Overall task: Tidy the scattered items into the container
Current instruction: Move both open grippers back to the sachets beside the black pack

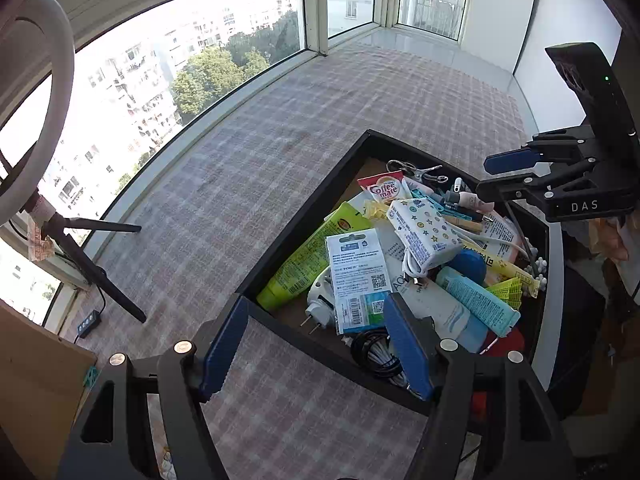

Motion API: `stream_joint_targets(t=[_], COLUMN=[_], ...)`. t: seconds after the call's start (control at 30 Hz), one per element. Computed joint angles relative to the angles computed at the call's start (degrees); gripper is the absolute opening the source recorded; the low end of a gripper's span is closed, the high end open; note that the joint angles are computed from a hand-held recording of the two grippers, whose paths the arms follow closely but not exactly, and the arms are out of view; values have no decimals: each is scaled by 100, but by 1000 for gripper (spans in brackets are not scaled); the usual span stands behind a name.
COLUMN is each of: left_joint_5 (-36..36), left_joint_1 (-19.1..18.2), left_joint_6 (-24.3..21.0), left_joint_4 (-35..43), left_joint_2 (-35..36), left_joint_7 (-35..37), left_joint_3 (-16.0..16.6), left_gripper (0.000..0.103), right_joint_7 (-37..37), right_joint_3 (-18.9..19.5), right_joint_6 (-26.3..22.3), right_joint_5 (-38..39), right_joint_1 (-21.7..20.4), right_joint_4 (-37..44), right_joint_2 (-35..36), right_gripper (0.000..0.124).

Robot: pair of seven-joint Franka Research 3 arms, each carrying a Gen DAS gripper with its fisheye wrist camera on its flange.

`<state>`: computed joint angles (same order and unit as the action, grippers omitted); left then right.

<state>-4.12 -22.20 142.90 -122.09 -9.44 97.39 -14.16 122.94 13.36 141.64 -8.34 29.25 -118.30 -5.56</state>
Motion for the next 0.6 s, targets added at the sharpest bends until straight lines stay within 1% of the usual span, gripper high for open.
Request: stream_joint_targets(t=[0.13, 0.3, 0.47, 0.6], left_joint_5=[-43, 230, 426, 482], left_joint_1=[212, 589, 911, 1137], left_joint_6=[-145, -321, -573, -836], left_joint_4=[-566, -1425, -2389, -3186], left_joint_2=[-756, -1830, -2942, -3760], left_joint_7=[-67, -447, -770, -992], left_joint_3=[285, 601, 949, 1193], left_gripper=[68, 68, 68, 68], right_joint_7=[-203, -427, -774, -1078], right_joint_3=[77, 123, 127, 98], right_joint_6=[80, -18, -104, -238], right_joint_5=[101, 78, 155, 247], right_joint_1=[155, 451, 876, 1318], right_joint_4=[269, 881, 1705, 2549], right_joint_2=[213, 701, 1396, 2144], right_gripper=[45, 45, 45, 45])
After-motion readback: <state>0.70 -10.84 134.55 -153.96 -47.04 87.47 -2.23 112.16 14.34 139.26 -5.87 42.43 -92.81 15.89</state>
